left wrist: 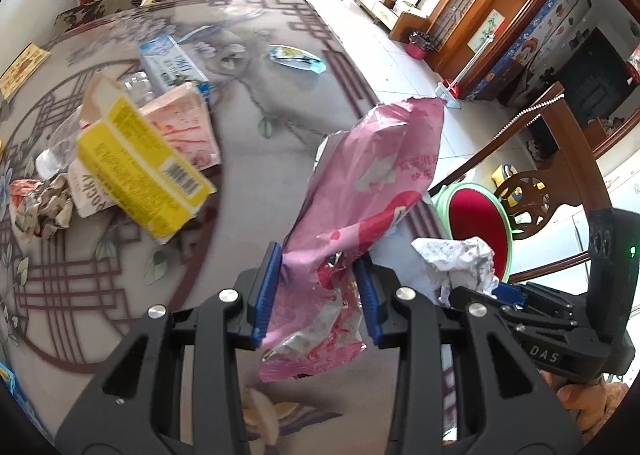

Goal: Collect trash
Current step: 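Carry the white paper and pink bag over the red bucket, then open both tools to drop the paper and bag into the bucket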

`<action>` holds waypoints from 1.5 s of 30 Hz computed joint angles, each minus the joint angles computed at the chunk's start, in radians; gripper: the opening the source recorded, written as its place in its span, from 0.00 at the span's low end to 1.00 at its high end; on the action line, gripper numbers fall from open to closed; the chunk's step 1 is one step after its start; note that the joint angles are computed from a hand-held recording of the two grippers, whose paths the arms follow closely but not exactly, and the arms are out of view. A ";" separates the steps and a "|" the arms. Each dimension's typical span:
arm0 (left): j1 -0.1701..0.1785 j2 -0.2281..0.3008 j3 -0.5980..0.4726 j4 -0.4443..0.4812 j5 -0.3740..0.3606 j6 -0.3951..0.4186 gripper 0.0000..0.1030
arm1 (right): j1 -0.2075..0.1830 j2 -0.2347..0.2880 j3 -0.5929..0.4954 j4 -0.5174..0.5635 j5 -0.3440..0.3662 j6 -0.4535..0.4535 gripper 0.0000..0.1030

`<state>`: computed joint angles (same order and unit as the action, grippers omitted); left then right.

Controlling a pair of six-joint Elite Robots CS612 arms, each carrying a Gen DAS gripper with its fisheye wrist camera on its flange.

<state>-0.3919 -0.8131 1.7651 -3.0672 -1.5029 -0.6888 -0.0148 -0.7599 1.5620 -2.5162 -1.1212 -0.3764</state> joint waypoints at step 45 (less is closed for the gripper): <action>-0.078 0.212 -0.463 0.281 -0.235 0.350 0.35 | -0.183 0.099 -0.119 -0.177 -0.181 0.459 0.83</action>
<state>-0.4703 -0.6016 1.3026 -2.7863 -1.7378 -0.3388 -0.1975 -0.6613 1.4433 -2.6935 -1.3018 0.0823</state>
